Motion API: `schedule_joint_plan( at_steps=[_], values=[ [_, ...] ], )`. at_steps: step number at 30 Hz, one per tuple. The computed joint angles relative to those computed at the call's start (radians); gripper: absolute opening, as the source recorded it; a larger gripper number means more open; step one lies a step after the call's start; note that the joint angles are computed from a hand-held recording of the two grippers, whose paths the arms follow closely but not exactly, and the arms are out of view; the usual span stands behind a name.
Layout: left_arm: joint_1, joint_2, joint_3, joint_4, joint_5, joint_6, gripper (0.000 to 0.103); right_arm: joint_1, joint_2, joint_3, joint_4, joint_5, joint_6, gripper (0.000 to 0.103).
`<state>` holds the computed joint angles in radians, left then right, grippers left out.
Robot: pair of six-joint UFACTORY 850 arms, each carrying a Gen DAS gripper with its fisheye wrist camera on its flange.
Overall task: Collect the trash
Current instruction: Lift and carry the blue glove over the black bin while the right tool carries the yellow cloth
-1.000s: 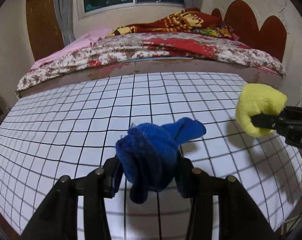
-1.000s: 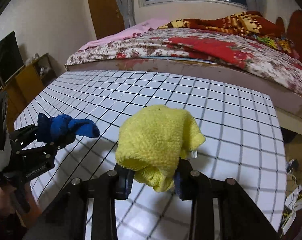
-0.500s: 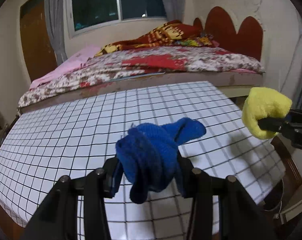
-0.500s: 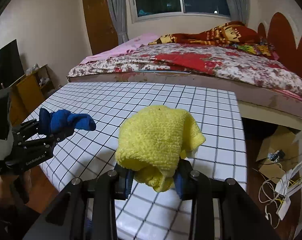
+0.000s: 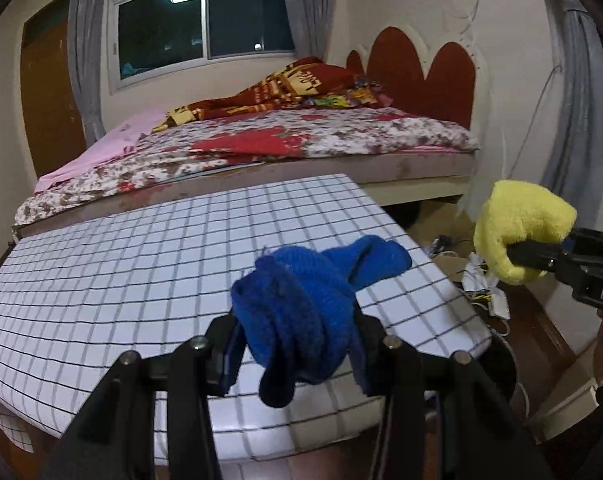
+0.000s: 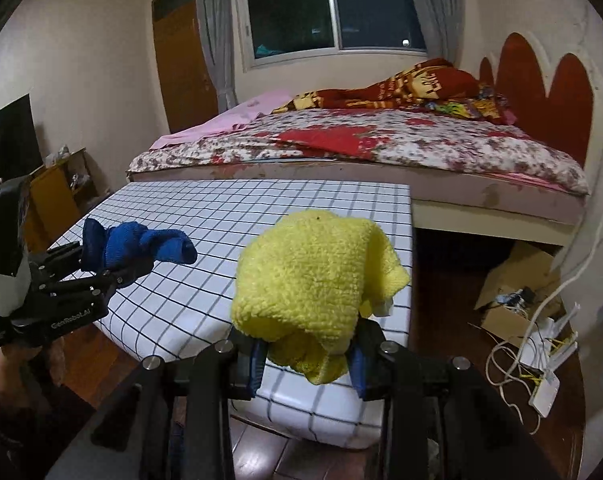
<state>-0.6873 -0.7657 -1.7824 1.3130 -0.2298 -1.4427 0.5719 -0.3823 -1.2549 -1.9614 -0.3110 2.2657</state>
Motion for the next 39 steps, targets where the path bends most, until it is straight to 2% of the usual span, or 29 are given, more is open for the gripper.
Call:
schedule_joint_plan(
  at_steps=[7,12,25,39],
  values=[
    [-0.042,-0.013,-0.013,-0.048,0.006,0.030,0.045,-0.015,0.071,0.133,-0.167,-0.057,0.205,0.035],
    [-0.066,-0.039,-0.043,-0.141,0.009,0.109,0.045,-0.037,0.098,0.196,-0.269,-0.069,0.364,0.036],
    [-0.132,-0.108,-0.135,-0.412,0.030,0.406,0.045,-0.046,0.196,0.325,-0.182,-0.149,0.327,0.036],
    [-0.180,-0.201,-0.252,-0.835,0.015,0.838,0.045,-0.093,0.250,0.453,-0.116,-0.137,0.350,0.036]
  ],
)
